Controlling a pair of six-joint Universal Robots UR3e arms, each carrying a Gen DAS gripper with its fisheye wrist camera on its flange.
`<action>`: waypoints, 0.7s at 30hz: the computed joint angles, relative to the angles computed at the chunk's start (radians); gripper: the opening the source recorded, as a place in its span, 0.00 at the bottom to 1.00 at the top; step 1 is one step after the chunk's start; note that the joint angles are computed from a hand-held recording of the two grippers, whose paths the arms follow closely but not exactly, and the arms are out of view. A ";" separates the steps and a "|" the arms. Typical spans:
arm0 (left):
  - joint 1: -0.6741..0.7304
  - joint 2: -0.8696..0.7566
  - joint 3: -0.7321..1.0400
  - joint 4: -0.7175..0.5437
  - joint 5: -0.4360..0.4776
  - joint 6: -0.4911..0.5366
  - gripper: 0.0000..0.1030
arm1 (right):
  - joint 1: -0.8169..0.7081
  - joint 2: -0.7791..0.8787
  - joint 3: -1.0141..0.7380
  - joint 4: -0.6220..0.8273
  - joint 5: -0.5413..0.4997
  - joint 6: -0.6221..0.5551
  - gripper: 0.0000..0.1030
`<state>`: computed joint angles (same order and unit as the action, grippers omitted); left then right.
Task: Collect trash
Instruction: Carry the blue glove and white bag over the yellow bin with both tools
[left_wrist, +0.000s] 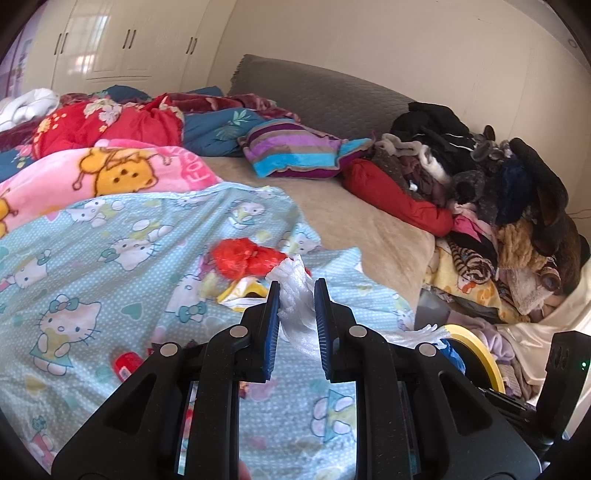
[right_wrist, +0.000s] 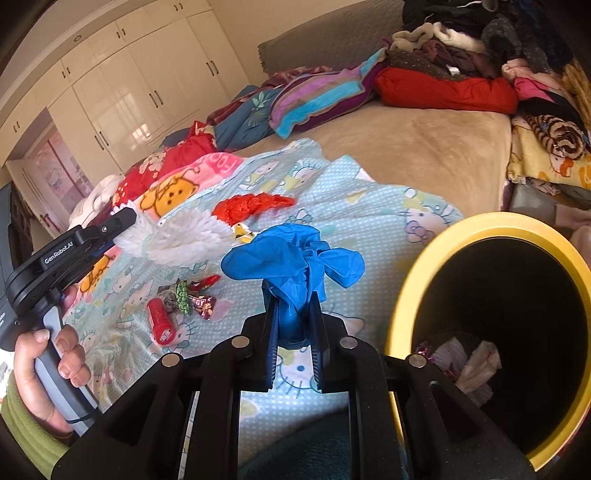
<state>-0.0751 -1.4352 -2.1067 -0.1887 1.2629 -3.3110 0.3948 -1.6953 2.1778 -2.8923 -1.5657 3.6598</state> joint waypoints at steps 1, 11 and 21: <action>-0.011 -0.001 0.004 0.001 0.005 -0.001 0.12 | 0.000 -0.009 0.005 0.003 -0.003 0.000 0.14; -0.080 0.006 0.024 -0.007 0.022 -0.008 0.12 | -0.021 -0.126 0.050 0.040 -0.045 0.004 0.14; -0.133 0.003 0.045 -0.007 0.034 0.000 0.12 | -0.064 -0.236 0.083 0.095 -0.062 0.001 0.14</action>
